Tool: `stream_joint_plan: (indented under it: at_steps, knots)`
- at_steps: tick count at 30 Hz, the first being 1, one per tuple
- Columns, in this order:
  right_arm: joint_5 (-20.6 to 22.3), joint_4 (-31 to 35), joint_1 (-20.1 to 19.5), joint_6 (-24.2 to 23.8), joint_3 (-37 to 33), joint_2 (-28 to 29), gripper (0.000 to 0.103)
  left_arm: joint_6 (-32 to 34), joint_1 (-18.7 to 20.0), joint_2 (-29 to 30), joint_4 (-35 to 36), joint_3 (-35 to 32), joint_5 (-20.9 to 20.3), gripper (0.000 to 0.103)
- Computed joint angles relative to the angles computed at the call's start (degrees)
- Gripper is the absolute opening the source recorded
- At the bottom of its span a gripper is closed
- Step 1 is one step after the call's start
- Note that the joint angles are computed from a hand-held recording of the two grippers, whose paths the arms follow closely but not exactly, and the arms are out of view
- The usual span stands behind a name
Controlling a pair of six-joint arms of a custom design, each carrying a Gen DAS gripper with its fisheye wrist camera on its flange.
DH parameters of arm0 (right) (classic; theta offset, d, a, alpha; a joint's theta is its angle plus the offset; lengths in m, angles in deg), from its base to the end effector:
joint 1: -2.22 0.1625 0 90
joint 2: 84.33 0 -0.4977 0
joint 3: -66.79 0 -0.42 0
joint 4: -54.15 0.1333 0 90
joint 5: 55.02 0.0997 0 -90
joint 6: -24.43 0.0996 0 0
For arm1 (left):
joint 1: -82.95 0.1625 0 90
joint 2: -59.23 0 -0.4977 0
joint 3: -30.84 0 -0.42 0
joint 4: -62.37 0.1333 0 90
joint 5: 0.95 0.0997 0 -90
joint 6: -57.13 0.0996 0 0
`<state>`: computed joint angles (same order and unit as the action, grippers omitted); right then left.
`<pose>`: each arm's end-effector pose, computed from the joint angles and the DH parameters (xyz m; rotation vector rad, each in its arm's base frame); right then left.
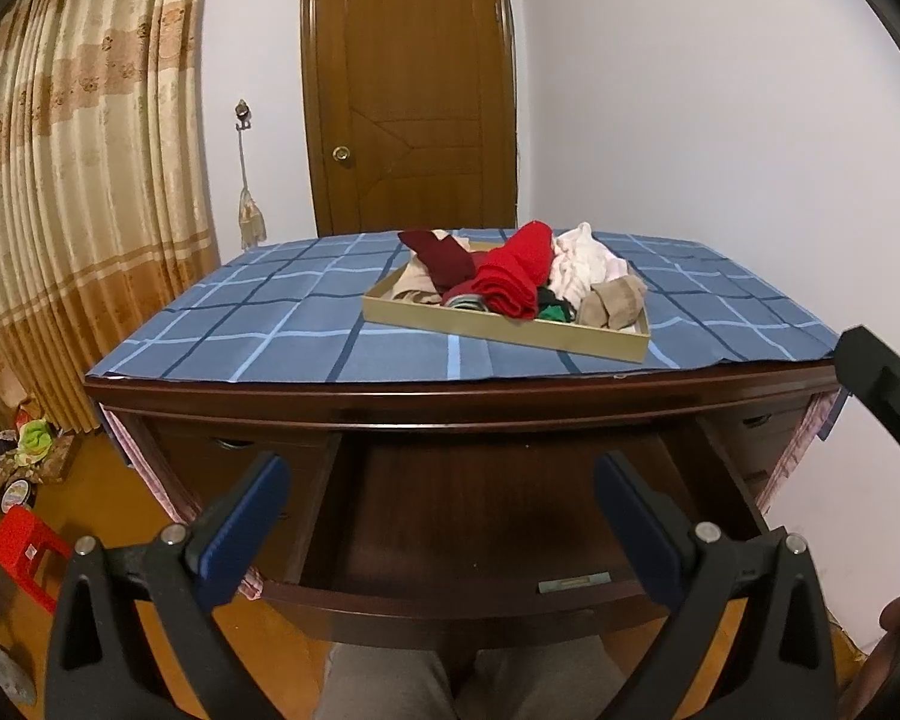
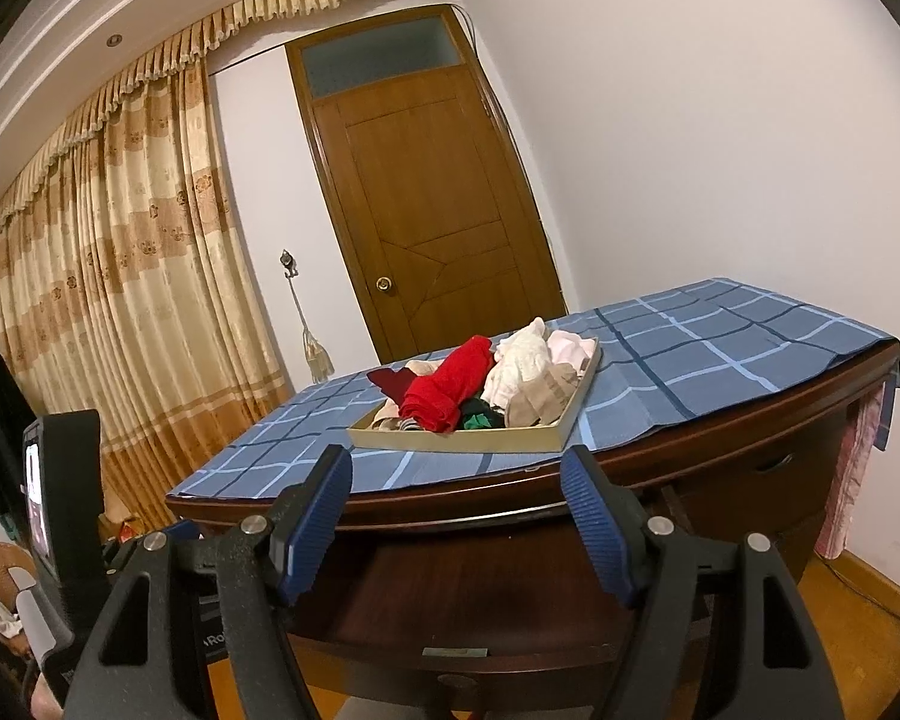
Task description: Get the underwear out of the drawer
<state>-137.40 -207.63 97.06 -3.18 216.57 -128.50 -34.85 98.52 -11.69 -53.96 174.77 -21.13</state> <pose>0.1776 -0.3609 0.1561 0.8160 -2.4094 1.6566 -0.2559 -0.3067 0.1351 0.2783 1.9840 -1.2314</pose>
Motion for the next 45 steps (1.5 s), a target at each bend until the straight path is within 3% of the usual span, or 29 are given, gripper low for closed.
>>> stream_joint_plan:
  at_steps: [45]
  knots:
    - [0.5,0.5,0.1,0.0,0.2,-0.9,0.075,-1.0,-0.7,-0.4,2.4,-0.1,-0.1,0.103]
